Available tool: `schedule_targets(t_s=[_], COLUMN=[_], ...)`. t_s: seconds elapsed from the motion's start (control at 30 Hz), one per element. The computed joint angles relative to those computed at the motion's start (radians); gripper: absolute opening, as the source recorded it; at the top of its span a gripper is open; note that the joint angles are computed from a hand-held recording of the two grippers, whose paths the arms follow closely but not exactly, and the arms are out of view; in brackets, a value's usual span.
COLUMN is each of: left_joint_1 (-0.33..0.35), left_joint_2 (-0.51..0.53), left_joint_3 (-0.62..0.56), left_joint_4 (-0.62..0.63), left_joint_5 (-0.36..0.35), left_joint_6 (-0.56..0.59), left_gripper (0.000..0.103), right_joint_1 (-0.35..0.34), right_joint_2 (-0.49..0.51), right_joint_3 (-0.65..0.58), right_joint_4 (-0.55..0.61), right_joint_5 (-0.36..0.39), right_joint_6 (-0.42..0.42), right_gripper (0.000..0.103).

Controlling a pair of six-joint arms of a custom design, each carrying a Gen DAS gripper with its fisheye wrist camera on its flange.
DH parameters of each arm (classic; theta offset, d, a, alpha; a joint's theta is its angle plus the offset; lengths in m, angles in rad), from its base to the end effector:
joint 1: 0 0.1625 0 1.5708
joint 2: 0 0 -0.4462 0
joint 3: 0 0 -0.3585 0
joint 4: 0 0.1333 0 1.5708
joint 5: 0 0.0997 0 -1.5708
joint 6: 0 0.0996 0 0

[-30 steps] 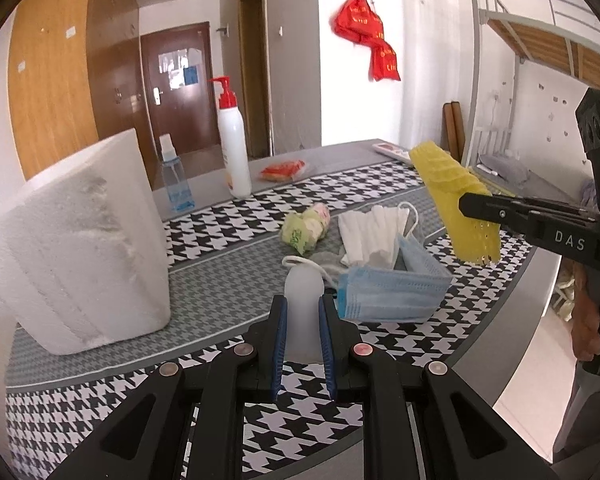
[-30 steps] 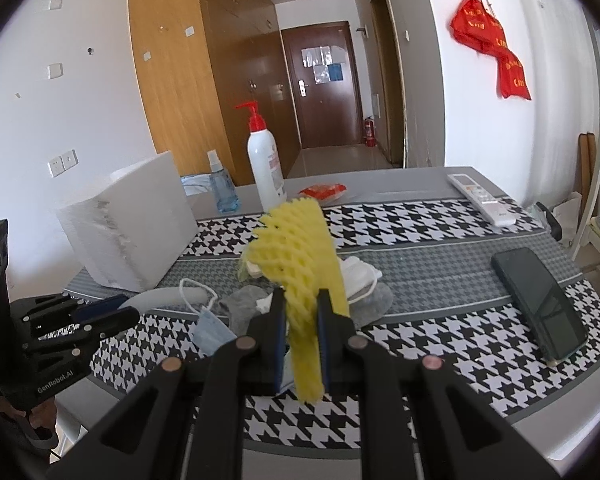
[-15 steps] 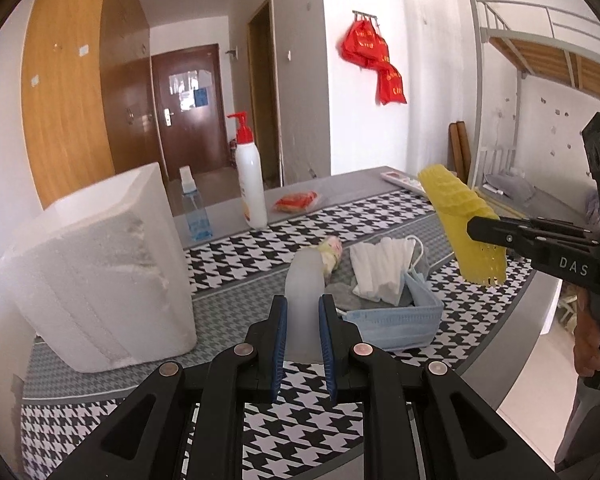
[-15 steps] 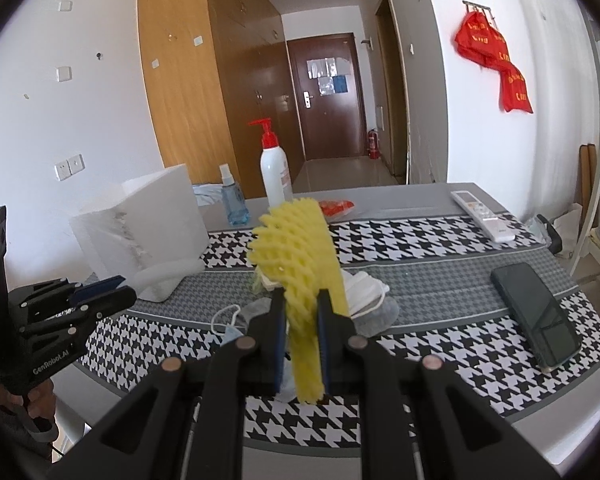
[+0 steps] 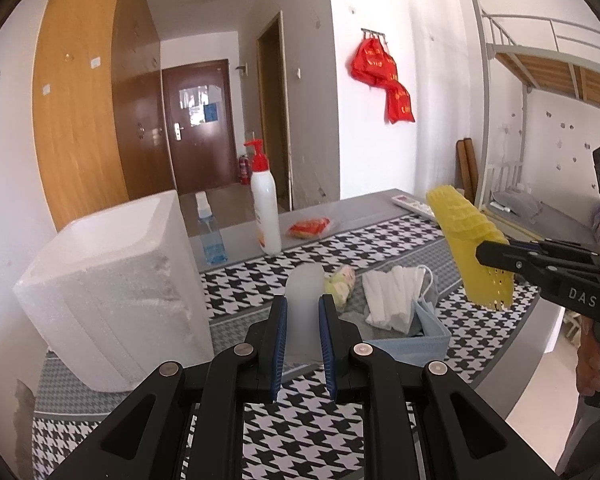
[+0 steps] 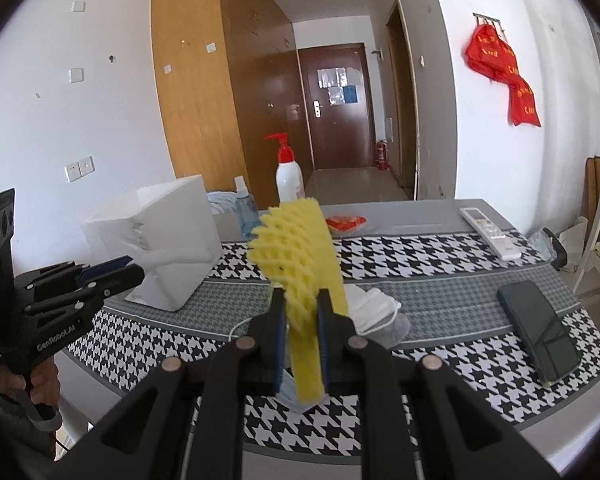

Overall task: Organize soft objects
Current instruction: 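Lift yellow net with right tool while left tool lifts white bottle, then carry yellow net in right tool while left tool carries bottle toward foam box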

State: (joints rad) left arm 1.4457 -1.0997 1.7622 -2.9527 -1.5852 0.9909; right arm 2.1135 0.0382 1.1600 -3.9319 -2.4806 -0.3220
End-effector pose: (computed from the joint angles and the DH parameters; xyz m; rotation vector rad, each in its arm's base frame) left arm 0.0528 -0.6374 0.3304 1.4368 2.2881 -0.9305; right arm 0.3939 -0.5473 -0.1212 0.2520 -2.0668 1.4016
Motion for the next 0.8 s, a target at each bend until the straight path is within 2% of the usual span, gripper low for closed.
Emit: schedule_targets(t_s=[0.8], left_joint_1=[-0.013], left_joint_2=[0.022], left_joint_3=[-0.061], left_joint_4=[-0.046], left_joint_5=[-0.013], left_joint_6=[-0.008], left_gripper=[0.017], right_joint_1=[-0.002], right_joint_2=[0.008], right_joint_3=[-0.085], right_joint_4=[0.059], right_joint_5=[0.057], right_joint_6=[-0.037], right_gripper=[0.017])
